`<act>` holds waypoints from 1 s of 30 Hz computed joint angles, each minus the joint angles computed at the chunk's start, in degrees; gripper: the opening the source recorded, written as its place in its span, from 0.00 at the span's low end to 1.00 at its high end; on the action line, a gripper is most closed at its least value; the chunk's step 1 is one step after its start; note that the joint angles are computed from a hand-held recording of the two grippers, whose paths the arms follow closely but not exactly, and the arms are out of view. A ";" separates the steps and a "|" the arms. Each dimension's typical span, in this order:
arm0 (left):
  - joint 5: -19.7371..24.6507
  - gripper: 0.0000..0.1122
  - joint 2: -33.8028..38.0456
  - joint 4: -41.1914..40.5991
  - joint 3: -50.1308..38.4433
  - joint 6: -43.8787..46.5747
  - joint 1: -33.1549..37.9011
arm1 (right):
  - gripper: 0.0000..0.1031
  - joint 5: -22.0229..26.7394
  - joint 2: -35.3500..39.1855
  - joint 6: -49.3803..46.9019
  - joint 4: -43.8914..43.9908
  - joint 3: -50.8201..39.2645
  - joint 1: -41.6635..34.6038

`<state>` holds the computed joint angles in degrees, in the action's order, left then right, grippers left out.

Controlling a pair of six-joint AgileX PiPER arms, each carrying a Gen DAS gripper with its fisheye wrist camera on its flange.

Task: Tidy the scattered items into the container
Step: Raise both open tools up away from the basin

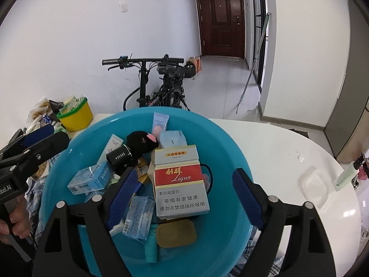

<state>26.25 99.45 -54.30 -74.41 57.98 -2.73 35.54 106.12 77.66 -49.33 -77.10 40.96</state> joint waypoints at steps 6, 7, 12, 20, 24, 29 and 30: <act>-4.10 0.92 -3.16 -1.47 3.55 2.55 -1.06 | 0.94 1.49 -2.99 10.91 -10.27 3.39 2.65; -4.64 0.92 -3.88 -5.34 4.78 6.26 -0.83 | 0.94 2.08 -3.57 13.03 -12.39 4.02 3.26; -4.78 0.92 -6.00 -11.58 7.19 12.35 -0.20 | 0.98 6.51 -5.57 22.12 -22.79 6.60 6.65; -6.58 0.92 -10.57 -18.44 11.45 21.14 -0.21 | 0.99 11.38 -8.17 28.71 -29.61 9.16 10.24; -6.52 0.92 -12.69 -19.34 13.04 22.66 0.13 | 0.99 14.27 -8.57 27.74 -29.77 9.22 12.04; -5.68 0.92 -15.20 -17.73 14.26 20.99 0.50 | 0.99 16.17 -9.56 26.80 -29.22 9.58 14.06; -5.34 0.92 -15.70 -17.51 14.48 20.67 0.62 | 0.99 16.68 -9.72 26.64 -29.08 9.58 14.48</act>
